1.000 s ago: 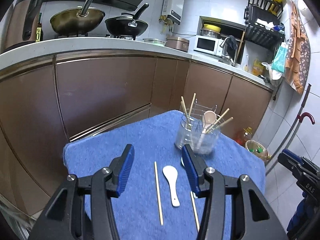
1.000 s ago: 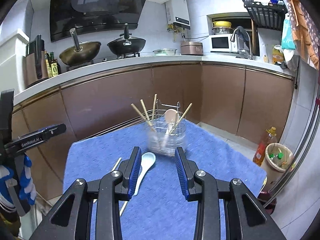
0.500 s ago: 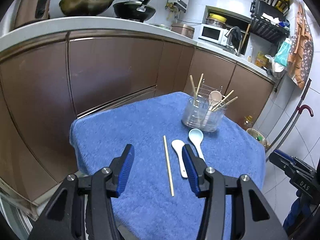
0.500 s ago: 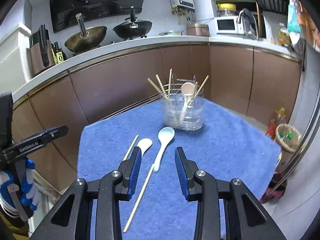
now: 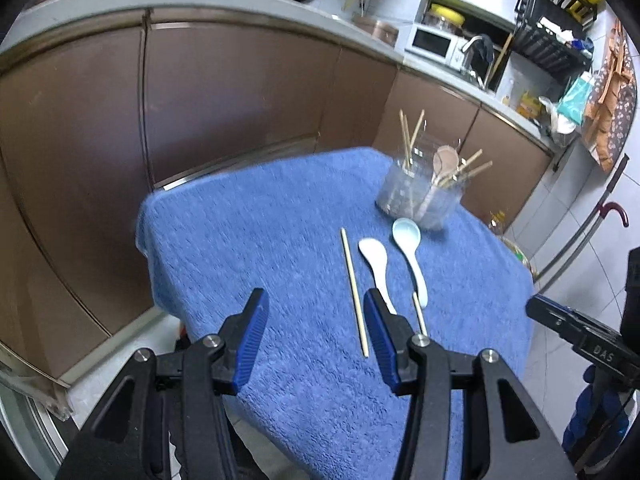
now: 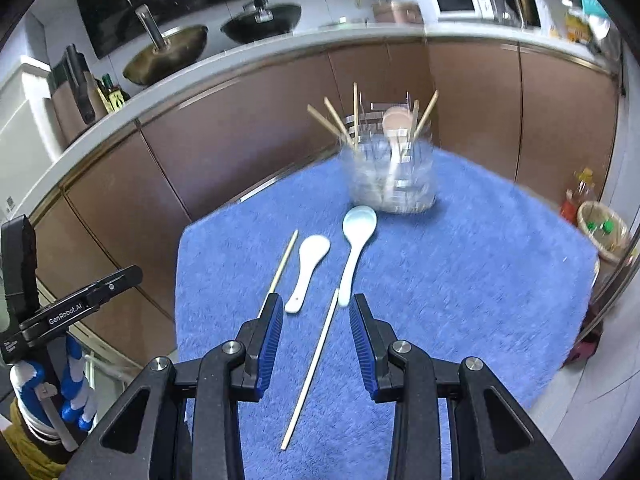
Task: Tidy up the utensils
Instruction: 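Withdraw both tools back over the remaining utensils on the towel, then close the right tool on a chopstick while the left tool grasps another chopstick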
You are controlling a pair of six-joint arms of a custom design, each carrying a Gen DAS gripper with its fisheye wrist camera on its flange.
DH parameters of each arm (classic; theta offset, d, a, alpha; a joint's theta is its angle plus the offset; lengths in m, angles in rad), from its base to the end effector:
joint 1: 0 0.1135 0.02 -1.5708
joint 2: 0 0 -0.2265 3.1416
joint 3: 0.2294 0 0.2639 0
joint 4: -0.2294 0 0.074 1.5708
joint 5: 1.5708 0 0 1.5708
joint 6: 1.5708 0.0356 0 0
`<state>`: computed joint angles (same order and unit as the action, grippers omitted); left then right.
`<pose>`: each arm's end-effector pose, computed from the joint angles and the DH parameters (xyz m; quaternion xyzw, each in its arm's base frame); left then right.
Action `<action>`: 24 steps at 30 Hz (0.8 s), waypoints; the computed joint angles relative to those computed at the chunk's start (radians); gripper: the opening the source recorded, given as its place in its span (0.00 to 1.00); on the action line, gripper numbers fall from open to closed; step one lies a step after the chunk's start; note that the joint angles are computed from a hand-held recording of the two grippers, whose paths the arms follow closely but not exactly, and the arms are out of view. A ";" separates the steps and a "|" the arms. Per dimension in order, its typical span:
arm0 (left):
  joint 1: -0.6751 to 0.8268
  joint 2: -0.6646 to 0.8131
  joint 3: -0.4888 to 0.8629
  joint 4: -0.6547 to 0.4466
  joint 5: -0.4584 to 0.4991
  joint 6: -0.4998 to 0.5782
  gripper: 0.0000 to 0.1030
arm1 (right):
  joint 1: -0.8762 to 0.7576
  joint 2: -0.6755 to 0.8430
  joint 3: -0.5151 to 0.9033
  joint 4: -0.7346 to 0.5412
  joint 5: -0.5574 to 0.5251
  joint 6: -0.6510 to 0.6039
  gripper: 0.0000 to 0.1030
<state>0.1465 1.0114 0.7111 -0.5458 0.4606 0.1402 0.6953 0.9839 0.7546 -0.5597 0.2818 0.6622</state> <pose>0.2330 0.0184 0.2075 0.0781 0.9106 -0.1620 0.3721 0.1866 0.1427 0.2253 0.0384 0.9162 0.1358 0.3751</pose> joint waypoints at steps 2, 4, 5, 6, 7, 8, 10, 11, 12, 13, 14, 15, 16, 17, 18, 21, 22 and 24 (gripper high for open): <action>-0.009 0.063 0.017 0.000 0.010 0.010 0.46 | -0.033 0.037 -0.005 0.022 -0.053 0.001 0.31; -0.029 0.132 0.041 0.006 0.000 0.011 0.46 | -0.065 0.077 -0.004 0.041 -0.103 -0.002 0.31; -0.038 0.176 0.057 0.010 -0.004 0.010 0.46 | -0.082 0.102 0.003 0.046 -0.129 -0.006 0.31; -0.046 0.220 0.077 0.009 0.000 0.011 0.46 | -0.103 0.138 0.012 0.057 -0.163 -0.013 0.31; -0.054 0.267 0.101 0.005 0.008 0.011 0.45 | -0.116 0.166 0.022 0.062 -0.184 -0.019 0.31; -0.065 0.306 0.124 0.001 0.011 0.009 0.45 | -0.126 0.197 0.034 0.067 -0.202 -0.028 0.31; -0.098 0.388 0.180 -0.004 -0.001 0.004 0.45 | -0.155 0.285 0.074 0.079 -0.256 -0.056 0.31; -0.114 0.414 0.198 -0.001 -0.015 -0.002 0.45 | -0.167 0.331 0.096 0.082 -0.278 -0.068 0.30; -0.136 0.454 0.229 0.000 -0.028 -0.005 0.45 | -0.172 0.364 0.113 0.083 -0.287 -0.076 0.29; -0.152 0.496 0.264 -0.007 -0.029 -0.004 0.45 | -0.179 0.408 0.138 0.083 -0.299 -0.090 0.28; -0.163 0.524 0.287 -0.012 -0.031 -0.008 0.45 | -0.187 0.455 0.165 0.081 -0.312 -0.103 0.28; -0.181 0.573 0.329 -0.019 -0.040 -0.018 0.45 | -0.192 0.487 0.182 0.080 -0.321 -0.111 0.27; -0.189 0.603 0.355 -0.022 -0.043 -0.022 0.45 | -0.200 0.520 0.201 0.081 -0.333 -0.120 0.26; -0.198 0.637 0.387 -0.028 -0.047 -0.025 0.45 | -0.207 0.544 0.213 0.083 -0.342 -0.128 0.26; -0.208 0.668 0.418 -0.035 -0.053 -0.027 0.45 | -0.212 0.561 0.223 0.086 -0.348 -0.135 0.26; -0.232 0.767 0.524 -0.069 -0.069 -0.038 0.42 | -0.224 0.603 0.252 0.085 -0.368 -0.152 0.26; -0.240 0.792 0.553 -0.080 -0.073 -0.036 0.41 | -0.227 0.615 0.262 0.082 -0.371 -0.157 0.26; -0.258 0.833 0.601 -0.096 -0.090 -0.038 0.41 | -0.231 0.641 0.277 0.077 -0.381 -0.167 0.25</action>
